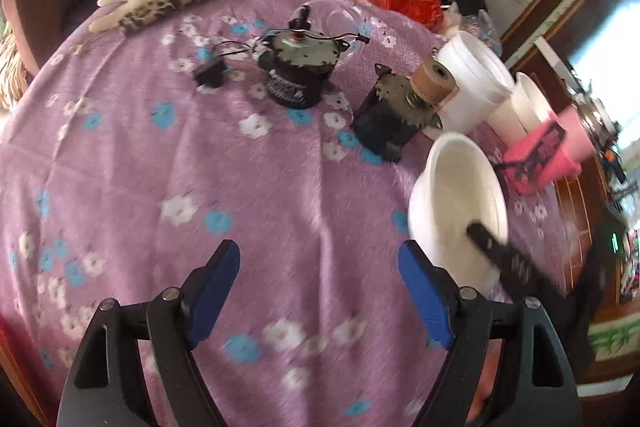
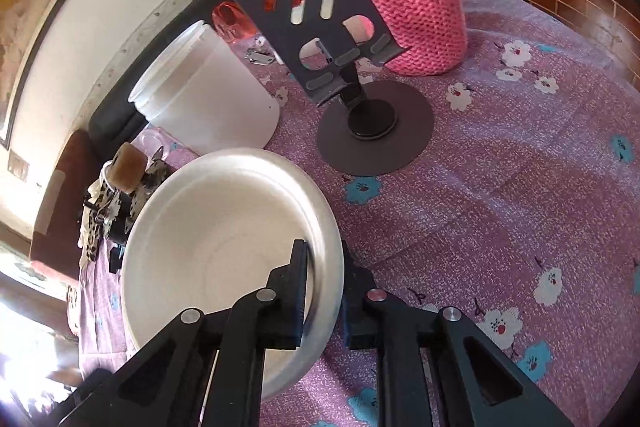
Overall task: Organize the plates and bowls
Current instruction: 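Close the left tool on the white bowl rim while the right tool holds it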
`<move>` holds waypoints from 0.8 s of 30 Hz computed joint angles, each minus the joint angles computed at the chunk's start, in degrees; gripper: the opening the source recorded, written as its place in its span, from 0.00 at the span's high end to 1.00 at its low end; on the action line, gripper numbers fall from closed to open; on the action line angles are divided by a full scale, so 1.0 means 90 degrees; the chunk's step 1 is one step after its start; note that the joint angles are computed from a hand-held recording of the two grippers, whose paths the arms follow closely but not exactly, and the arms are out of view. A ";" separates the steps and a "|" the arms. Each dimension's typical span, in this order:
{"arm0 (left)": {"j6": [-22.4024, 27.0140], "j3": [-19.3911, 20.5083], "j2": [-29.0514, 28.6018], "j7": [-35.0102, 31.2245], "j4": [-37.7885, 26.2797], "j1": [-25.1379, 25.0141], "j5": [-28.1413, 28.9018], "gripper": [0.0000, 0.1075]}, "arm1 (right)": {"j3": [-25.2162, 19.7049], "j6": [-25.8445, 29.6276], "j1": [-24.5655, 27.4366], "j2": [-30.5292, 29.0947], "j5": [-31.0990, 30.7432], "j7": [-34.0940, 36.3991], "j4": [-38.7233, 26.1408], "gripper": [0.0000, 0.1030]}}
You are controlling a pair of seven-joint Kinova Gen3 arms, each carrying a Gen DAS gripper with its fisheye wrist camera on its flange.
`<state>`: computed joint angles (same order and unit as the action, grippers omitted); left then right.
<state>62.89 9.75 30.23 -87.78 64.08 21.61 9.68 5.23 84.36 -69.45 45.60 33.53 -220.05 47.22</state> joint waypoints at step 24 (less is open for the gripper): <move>0.0599 -0.0210 0.0852 0.0593 -0.1238 0.0854 -0.0637 0.25 | -0.0070 -0.0635 -0.0151 -0.0360 0.0300 -0.0287 0.0738 0.91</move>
